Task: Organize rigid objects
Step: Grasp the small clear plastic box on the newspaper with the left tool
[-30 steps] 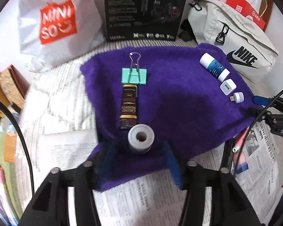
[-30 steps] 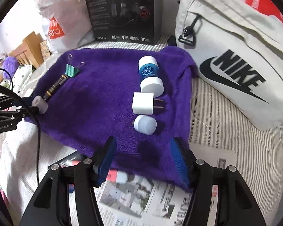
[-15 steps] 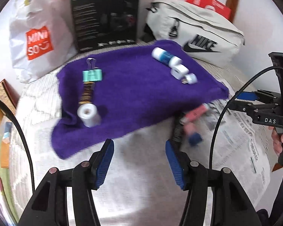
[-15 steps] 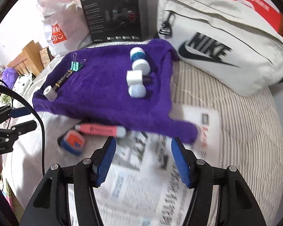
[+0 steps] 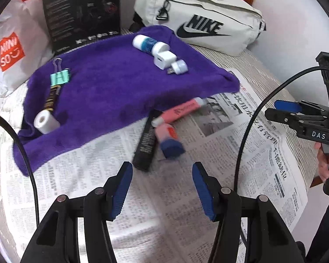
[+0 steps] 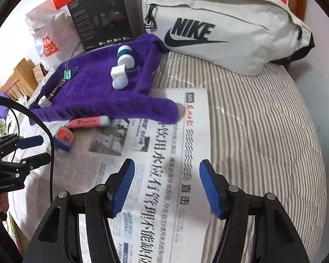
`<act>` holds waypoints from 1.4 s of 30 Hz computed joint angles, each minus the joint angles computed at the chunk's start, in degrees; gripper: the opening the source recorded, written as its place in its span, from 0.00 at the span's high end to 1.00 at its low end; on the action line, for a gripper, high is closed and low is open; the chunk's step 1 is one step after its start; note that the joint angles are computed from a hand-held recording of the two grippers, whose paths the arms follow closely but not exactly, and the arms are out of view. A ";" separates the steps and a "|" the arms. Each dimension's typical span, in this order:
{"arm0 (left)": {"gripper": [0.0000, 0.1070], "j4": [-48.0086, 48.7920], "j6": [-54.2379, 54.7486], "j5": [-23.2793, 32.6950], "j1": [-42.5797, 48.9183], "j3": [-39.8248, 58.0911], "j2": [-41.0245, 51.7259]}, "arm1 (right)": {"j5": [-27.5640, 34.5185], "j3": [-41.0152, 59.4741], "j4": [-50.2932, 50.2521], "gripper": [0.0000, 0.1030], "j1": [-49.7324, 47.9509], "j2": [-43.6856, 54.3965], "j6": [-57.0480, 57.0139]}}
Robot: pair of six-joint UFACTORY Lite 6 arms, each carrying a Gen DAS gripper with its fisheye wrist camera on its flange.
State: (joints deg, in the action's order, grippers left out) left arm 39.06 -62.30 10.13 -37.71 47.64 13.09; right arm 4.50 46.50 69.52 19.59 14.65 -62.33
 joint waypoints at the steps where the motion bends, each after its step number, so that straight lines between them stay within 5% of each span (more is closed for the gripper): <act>1: 0.49 -1.02 1.07 -0.05 -0.14 0.51 0.65 | 0.09 -0.31 3.05 0.41 -0.23 -0.02 -3.12; 8: 0.53 -1.32 0.43 0.98 -0.37 3.21 4.30 | 0.65 -1.30 14.51 0.41 -1.00 1.30 -15.20; 10: 0.65 -1.20 -0.16 1.76 -0.13 3.12 4.00 | 0.97 -1.33 17.66 0.41 -0.91 1.75 -18.42; 16: 0.78 -7.83 7.43 0.19 0.64 2.02 3.66 | 0.99 -0.21 18.16 0.41 0.37 3.77 -18.64; 34: 0.84 -5.94 5.25 -0.15 0.54 4.59 7.33 | 0.02 0.50 16.70 0.35 2.65 5.53 -16.33; 42: 0.84 -2.20 2.86 -1.78 5.59 -3.89 0.13 | 1.17 2.40 29.24 0.35 5.56 6.55 -28.09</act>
State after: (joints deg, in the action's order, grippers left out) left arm 36.87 -59.44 8.34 -32.12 43.76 13.22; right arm 5.67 48.90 98.76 25.15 21.20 -90.42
